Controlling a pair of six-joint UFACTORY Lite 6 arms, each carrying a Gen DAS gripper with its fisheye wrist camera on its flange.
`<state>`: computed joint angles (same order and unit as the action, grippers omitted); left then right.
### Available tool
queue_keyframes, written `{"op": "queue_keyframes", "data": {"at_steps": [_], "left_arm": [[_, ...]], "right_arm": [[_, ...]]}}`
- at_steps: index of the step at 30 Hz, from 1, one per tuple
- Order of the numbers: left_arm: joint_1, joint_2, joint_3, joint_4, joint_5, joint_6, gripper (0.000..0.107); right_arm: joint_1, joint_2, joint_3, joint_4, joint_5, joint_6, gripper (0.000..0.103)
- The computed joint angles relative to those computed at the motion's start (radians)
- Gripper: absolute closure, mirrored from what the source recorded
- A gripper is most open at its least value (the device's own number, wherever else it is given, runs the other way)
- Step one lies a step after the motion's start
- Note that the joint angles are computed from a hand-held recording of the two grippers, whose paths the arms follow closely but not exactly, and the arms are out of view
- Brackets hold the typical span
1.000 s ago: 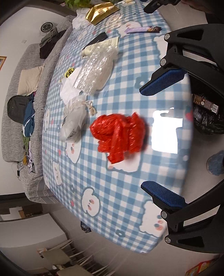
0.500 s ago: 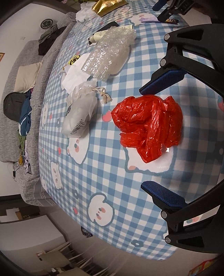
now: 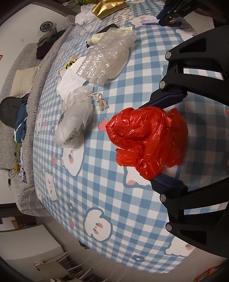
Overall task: Collect trash
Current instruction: 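Grasp the red plastic bag with left tool while right tool grasps the purple snack stick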
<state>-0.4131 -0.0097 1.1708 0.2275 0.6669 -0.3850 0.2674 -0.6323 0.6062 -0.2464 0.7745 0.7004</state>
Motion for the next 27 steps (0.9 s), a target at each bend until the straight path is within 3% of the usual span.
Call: {"op": "queue_keyframes", "data": {"at_steps": [12,27], "left_arm": [[-0.038,-0.021,-0.011,0.043,0.036,-0.059,0.058],[-0.129,-0.117,-0.056,0.093,0.092,-0.123,0.060]], "right_arm": [[0.003,-0.009,-0.004,-0.007,0.009,0.007,0.079],[0.152,-0.081,0.008,-0.104,0.123,0.163,0.079]]}}
